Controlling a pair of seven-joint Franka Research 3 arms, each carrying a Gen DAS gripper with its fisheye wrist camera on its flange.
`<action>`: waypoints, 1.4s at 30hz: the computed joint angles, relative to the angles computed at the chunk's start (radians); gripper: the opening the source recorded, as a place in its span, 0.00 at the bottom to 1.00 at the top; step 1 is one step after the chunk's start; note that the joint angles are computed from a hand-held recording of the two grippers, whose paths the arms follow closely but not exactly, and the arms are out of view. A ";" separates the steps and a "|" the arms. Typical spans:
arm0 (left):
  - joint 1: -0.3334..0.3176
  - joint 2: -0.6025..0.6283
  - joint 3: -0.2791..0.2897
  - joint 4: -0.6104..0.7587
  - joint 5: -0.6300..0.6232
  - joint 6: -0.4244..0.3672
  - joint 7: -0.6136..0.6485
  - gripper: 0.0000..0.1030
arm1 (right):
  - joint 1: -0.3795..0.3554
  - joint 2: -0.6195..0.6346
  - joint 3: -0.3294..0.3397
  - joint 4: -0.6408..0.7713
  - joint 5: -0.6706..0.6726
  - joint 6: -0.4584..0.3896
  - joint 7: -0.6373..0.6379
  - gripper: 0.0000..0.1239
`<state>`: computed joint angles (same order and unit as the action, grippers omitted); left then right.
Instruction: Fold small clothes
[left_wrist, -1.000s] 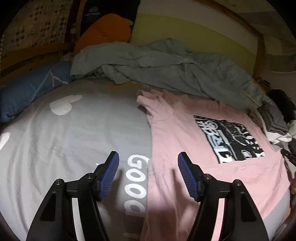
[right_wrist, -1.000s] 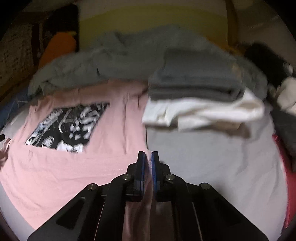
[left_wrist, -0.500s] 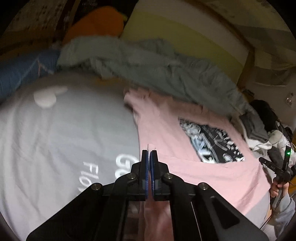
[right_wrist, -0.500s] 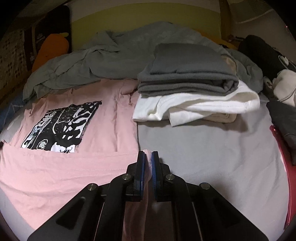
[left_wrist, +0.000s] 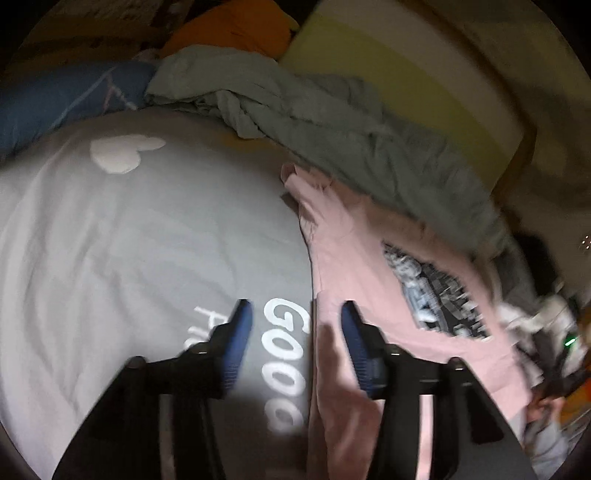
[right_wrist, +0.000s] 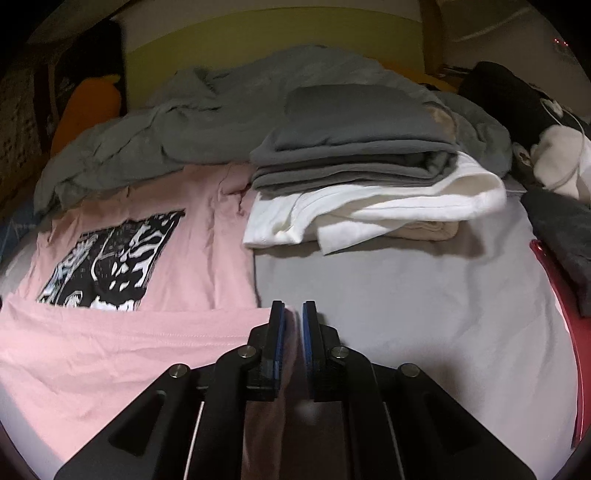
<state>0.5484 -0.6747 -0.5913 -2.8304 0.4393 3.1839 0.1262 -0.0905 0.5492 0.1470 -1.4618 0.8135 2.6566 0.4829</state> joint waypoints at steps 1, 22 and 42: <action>-0.020 -0.014 0.020 -0.017 -0.003 0.009 0.000 0.49 | 0.006 -0.001 -0.007 -0.002 -0.005 0.012 0.012 0.21; -0.257 -0.155 -0.101 0.026 0.024 -0.469 -0.127 0.01 | -0.074 -0.287 -0.103 -0.334 0.333 -0.212 -0.150 0.30; -0.124 0.097 -0.236 0.299 0.401 -0.427 -0.334 0.00 | 0.025 -0.411 -0.136 -0.502 0.437 -0.279 -0.397 0.08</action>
